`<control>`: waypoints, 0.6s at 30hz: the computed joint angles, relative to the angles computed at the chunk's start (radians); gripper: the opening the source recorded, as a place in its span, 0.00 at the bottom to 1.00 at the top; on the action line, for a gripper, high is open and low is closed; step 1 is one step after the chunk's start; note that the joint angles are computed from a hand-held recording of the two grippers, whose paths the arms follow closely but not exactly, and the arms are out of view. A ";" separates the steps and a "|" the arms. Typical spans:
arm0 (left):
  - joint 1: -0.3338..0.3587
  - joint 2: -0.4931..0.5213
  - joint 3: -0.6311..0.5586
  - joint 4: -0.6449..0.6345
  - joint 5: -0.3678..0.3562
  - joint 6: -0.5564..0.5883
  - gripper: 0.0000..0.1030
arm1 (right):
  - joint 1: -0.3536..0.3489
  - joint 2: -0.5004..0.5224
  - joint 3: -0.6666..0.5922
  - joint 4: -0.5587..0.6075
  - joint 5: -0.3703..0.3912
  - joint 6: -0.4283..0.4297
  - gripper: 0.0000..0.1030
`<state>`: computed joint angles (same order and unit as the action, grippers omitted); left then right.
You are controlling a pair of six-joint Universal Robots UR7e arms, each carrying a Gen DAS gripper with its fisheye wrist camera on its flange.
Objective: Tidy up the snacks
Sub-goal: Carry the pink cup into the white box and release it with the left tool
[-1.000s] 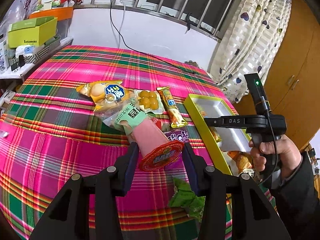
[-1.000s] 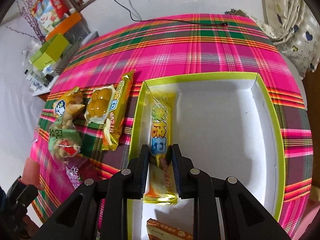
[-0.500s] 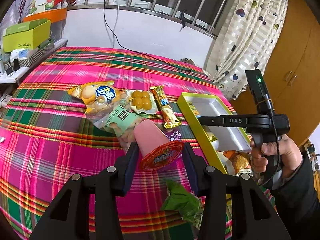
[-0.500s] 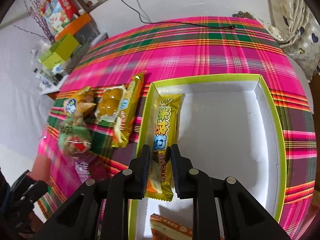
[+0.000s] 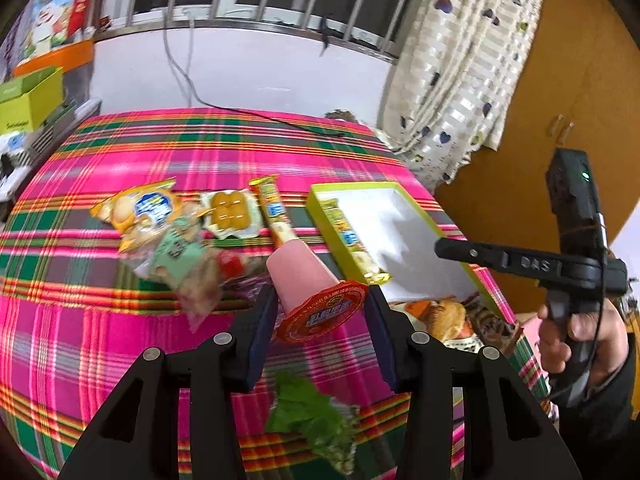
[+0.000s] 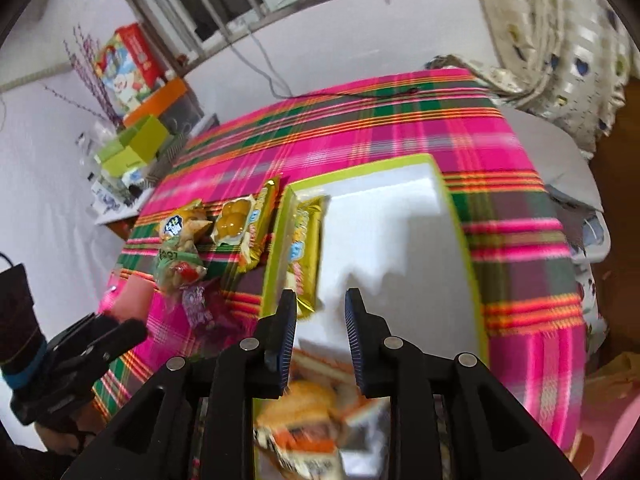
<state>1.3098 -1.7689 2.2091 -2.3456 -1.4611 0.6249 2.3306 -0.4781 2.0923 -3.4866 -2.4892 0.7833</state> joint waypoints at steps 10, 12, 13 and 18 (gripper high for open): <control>-0.114 0.022 0.046 0.025 -0.002 -0.002 0.45 | 0.060 -0.004 0.103 -0.054 -0.079 0.155 0.23; -0.134 0.037 0.052 0.021 0.000 -0.008 0.45 | 0.065 -0.005 0.119 -0.071 -0.086 0.164 0.23; -0.147 0.046 0.057 0.017 0.003 -0.013 0.45 | 0.067 -0.005 0.127 -0.080 -0.091 0.171 0.23; -0.193 0.089 0.075 0.006 0.005 -0.031 0.45 | 0.072 -0.008 0.167 -0.126 -0.107 0.196 0.23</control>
<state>1.1173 -1.6797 2.2840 -2.3394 -1.4557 0.5935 2.4029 -0.4858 2.2589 -3.6123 -2.5959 0.9796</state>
